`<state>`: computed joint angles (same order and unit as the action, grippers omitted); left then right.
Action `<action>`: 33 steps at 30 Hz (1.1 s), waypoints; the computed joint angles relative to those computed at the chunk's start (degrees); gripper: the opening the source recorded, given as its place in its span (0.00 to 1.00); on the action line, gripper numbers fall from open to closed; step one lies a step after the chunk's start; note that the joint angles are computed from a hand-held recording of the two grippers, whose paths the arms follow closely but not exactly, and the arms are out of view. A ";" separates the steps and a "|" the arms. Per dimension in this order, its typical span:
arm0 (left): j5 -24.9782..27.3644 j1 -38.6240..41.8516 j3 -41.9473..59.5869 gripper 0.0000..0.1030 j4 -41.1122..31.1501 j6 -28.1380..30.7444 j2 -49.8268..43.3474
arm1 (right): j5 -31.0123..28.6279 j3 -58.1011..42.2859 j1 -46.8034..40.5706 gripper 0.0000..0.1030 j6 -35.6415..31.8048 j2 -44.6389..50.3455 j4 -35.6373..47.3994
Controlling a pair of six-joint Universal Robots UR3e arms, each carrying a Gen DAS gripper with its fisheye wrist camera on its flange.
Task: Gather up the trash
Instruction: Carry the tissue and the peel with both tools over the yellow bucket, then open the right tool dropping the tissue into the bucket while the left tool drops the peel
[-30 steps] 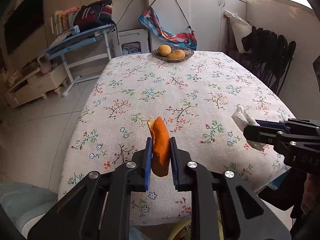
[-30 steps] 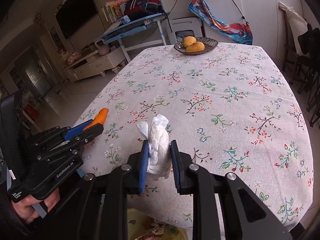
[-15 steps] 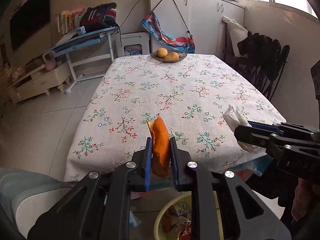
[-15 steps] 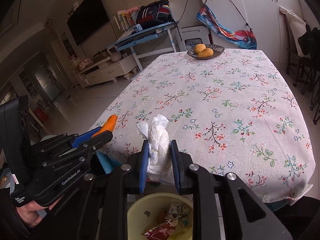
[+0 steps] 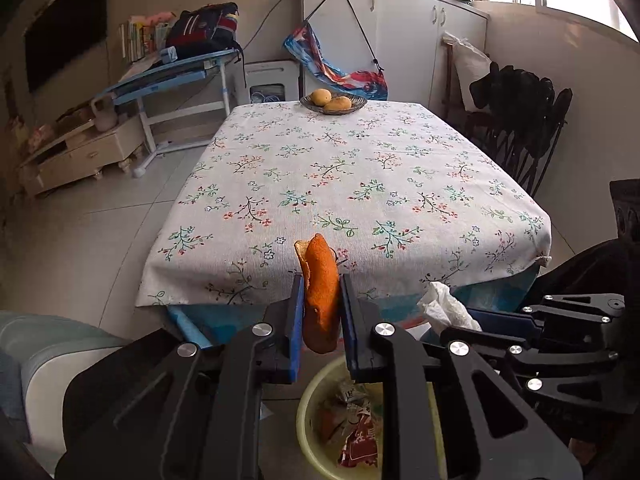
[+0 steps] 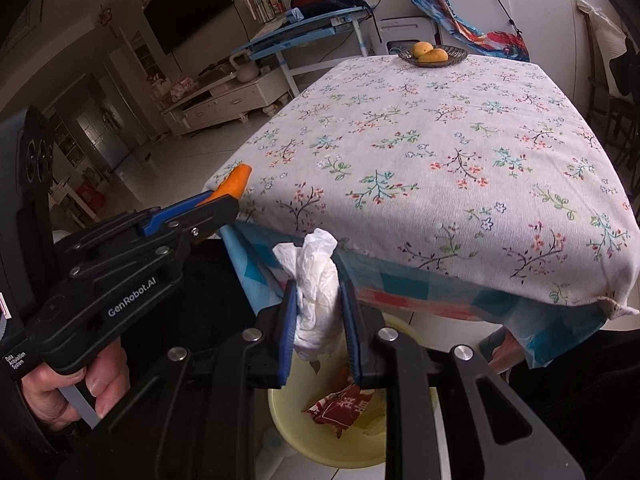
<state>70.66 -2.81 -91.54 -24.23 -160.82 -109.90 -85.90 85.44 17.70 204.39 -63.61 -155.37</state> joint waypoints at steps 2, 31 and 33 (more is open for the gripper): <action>0.11 0.03 -1.09 0.16 0.27 0.06 0.74 | 0.56 -0.43 0.45 0.22 0.00 0.34 1.67; 0.80 -1.70 -11.53 0.16 -0.20 3.88 7.04 | 1.00 1.55 1.56 0.30 2.53 -0.97 10.71; 0.88 -1.72 -11.73 0.16 -0.03 3.92 7.15 | 0.71 2.02 1.58 0.30 2.76 -1.27 9.87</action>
